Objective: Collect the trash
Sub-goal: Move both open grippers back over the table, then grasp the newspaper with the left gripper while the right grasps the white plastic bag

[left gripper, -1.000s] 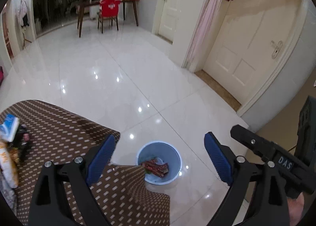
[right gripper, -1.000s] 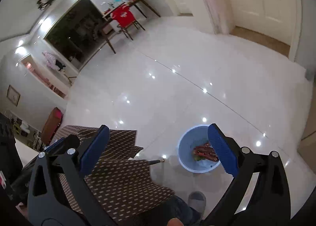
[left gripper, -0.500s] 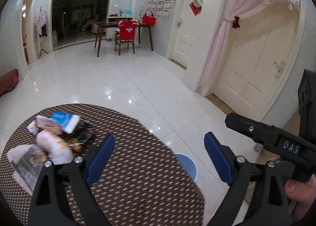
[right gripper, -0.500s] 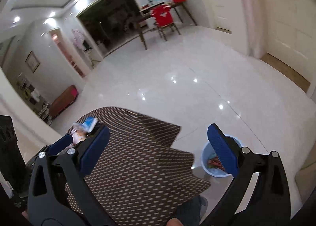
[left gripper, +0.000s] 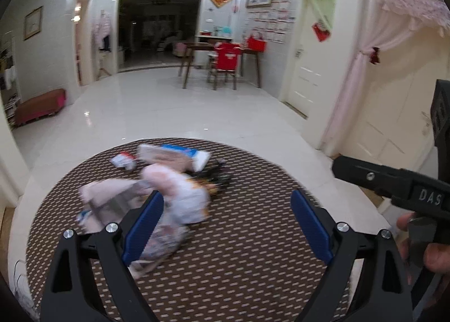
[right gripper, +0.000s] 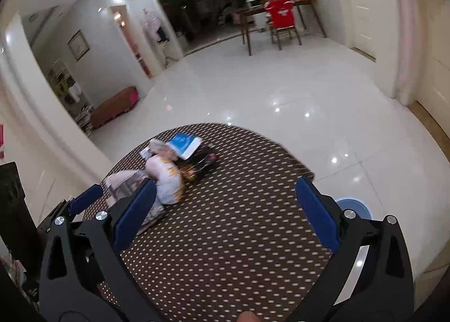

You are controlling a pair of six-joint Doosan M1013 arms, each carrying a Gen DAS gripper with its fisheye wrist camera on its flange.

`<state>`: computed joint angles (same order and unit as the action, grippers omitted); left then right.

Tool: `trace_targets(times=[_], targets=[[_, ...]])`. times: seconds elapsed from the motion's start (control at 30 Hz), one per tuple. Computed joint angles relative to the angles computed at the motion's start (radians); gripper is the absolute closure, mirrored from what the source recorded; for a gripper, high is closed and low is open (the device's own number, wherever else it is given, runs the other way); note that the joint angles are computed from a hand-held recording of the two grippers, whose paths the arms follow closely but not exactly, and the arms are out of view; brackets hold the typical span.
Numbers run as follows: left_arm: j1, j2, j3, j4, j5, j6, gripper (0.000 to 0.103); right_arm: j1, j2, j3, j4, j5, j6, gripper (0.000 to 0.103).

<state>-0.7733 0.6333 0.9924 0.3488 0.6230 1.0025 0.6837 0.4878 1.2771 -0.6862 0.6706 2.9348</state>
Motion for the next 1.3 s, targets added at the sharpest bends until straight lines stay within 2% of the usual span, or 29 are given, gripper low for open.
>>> trace_targets(times=[0.13, 0.3, 0.43, 0.7, 0.77, 0.83, 0.9, 0.93, 1.0, 1.1, 1.13, 1.2, 1.27, 1.3], targets=[[0.024, -0.026, 0.065, 0.112, 0.001, -0.11, 0.013, 0.004, 0.032, -0.038, 0.061, -0.002, -0.075, 0.006], [0.057, -0.032, 0.102, 0.197, 0.045, -0.195, 0.013, 0.002, 0.075, -0.089, 0.146, 0.012, -0.16, 0.006], [0.088, -0.033, 0.124, 0.205, 0.058, -0.226, 0.013, 0.004, 0.1, -0.123, 0.184, 0.025, -0.208, 0.006], [0.139, 0.03, 0.054, 0.002, 0.072, -0.034, 0.013, -0.004, 0.147, -0.189, 0.252, 0.063, -0.295, 0.006], [0.14, 0.047, 0.036, -0.033, 0.08, -0.01, 0.015, -0.009, 0.162, -0.208, 0.282, 0.068, -0.33, 0.006], [0.149, 0.067, 0.006, -0.11, 0.085, 0.053, 0.033, -0.014, 0.181, -0.233, 0.314, 0.072, -0.37, 0.006], [0.155, 0.087, -0.025, -0.201, 0.1, 0.117, 0.056, -0.023, 0.208, -0.266, 0.362, 0.076, -0.419, 0.006], [0.156, 0.095, -0.037, -0.221, 0.105, 0.127, 0.059, -0.026, 0.219, -0.28, 0.383, 0.081, -0.437, 0.006], [0.152, 0.099, -0.042, -0.215, 0.093, 0.129, 0.073, -0.034, 0.252, -0.323, 0.431, 0.095, -0.48, 0.006], [0.149, 0.092, -0.034, -0.235, 0.068, 0.131, 0.087, -0.044, 0.294, -0.377, 0.495, 0.103, -0.533, 0.007], [0.147, 0.089, -0.031, -0.226, 0.064, 0.124, 0.089, -0.046, 0.305, -0.389, 0.516, 0.103, -0.548, 0.013], [0.141, 0.077, -0.014, -0.207, 0.051, 0.116, 0.093, -0.051, 0.336, -0.434, 0.561, 0.134, -0.582, 0.069], [0.136, 0.063, 0.008, -0.2, 0.037, 0.109, 0.095, -0.048, 0.353, -0.459, 0.551, 0.166, -0.569, 0.073], [0.134, 0.056, 0.018, -0.196, 0.033, 0.105, 0.095, -0.047, 0.35, -0.449, 0.554, 0.147, -0.571, 0.075]])
